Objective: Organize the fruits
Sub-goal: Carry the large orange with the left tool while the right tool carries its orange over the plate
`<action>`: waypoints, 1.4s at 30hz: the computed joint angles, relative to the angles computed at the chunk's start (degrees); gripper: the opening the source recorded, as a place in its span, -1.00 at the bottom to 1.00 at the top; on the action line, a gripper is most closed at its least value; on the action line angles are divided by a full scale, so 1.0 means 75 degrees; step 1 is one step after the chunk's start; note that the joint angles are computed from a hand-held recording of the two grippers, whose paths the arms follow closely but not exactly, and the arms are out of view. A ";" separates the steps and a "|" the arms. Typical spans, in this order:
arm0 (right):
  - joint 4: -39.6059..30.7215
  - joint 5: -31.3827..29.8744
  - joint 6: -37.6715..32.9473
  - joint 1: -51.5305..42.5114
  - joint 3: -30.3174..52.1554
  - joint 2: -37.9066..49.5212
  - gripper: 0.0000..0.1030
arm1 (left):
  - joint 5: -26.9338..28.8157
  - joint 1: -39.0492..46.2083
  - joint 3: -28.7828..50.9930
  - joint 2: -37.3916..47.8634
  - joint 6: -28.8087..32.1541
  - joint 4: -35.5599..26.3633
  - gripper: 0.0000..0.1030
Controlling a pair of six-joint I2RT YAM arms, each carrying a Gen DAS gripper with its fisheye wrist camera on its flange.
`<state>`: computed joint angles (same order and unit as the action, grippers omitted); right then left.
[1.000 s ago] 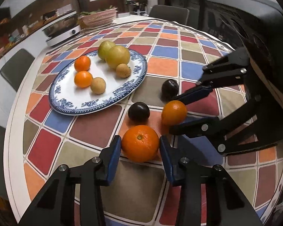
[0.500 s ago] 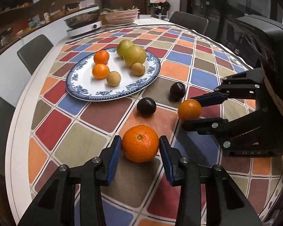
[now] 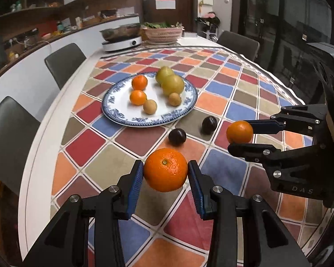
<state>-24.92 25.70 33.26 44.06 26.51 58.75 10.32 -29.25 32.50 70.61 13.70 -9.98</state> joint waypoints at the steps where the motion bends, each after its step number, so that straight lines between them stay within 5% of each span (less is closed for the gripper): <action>1: -0.0091 0.0104 0.0072 0.0065 0.0027 -0.0079 -0.29 | -0.0030 -0.0007 -0.0008 -0.0084 -0.0049 -0.0017 -0.21; 7: -0.0295 0.0518 0.0204 0.0189 0.0263 -0.0356 -0.29 | -0.0040 0.0079 0.0312 -0.0089 -0.0353 -0.0115 -0.21; 23: 0.0542 0.0098 -0.1000 -0.1282 0.0859 -0.0049 -0.29 | -0.0236 0.0273 0.1466 0.0738 -0.0425 0.0261 -0.21; 42: 0.1959 -0.1345 -0.2090 -0.3251 0.1948 0.2293 -0.29 | 0.0123 0.0593 0.3737 0.3569 -0.0497 0.0335 -0.21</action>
<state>-10.23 15.61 17.58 19.68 41.13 75.95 11.24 -24.80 60.53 97.38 9.98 -7.47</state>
